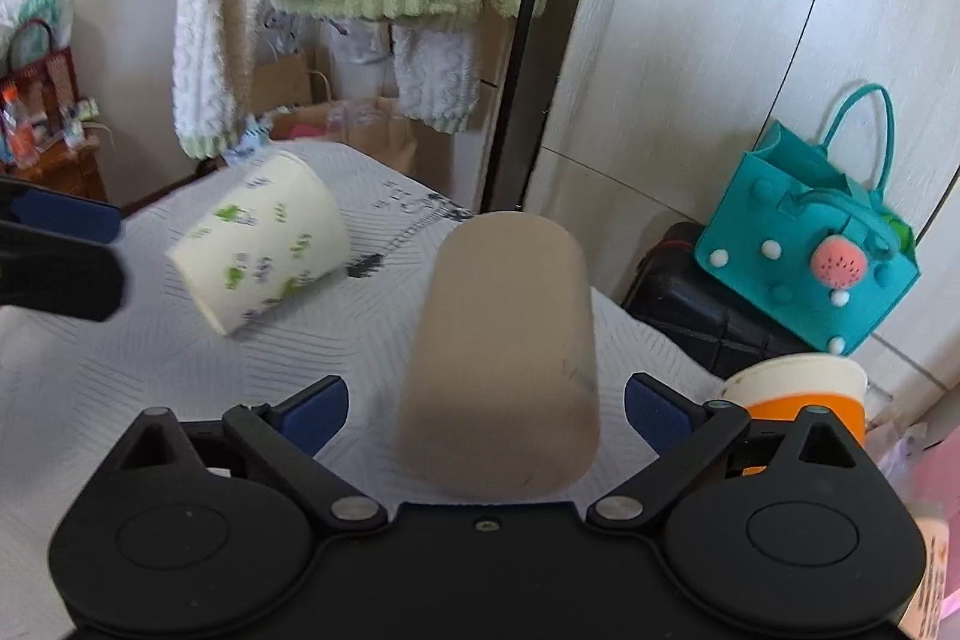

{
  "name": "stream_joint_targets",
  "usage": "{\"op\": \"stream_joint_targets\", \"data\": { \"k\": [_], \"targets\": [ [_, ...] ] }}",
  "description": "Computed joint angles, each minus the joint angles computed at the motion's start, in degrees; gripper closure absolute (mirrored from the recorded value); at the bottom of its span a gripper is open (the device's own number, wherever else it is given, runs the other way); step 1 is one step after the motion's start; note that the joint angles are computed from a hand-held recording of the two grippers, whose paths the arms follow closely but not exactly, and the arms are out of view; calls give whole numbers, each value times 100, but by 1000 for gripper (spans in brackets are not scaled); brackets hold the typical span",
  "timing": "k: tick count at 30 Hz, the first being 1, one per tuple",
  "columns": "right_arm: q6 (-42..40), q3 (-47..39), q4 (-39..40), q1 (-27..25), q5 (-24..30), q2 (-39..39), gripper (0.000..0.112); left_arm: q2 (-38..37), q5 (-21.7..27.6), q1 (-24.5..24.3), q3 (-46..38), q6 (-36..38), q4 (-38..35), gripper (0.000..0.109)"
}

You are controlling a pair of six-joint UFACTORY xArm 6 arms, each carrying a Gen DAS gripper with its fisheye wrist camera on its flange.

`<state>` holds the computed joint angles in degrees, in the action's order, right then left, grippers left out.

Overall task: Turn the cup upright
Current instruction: 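Move the right gripper toward the lying beige tumbler's base, then close the right gripper on the beige tumbler's base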

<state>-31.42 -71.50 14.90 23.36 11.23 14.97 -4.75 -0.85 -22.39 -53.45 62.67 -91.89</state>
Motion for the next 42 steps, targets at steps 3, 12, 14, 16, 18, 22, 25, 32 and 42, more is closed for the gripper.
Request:
{"op": "stream_joint_targets", "data": {
  "k": [3,12,14,16,18,22,25,32,42],
  "targets": [
    [153,-379,-81,-36,215,304,30,6,-18,-15,-8,73,-64,6],
    [419,-167,-198,-56,389,28,31,-240,-91,-132,258,-130,176,6],
    [496,12,-268,-48,405,-155,31,-347,-77,-177,367,-199,233,6],
    [603,259,-402,-42,415,-410,31,-484,-43,-218,499,-282,307,6],
    [804,516,-634,-35,481,-687,31,-618,-27,-285,618,-285,299,6],
    [1157,1121,-1025,-13,522,-1273,31,-900,115,-399,905,-485,410,6],
    [1335,1561,-1210,13,548,-1690,31,-1126,245,-479,1129,-631,493,6],
    [1613,2452,-1316,21,443,-2487,31,-1557,442,-748,1511,-834,686,6],
    [1692,2958,-1002,-77,717,-2981,31,-1573,1344,-714,1592,-1454,1076,6]
  ]
}}
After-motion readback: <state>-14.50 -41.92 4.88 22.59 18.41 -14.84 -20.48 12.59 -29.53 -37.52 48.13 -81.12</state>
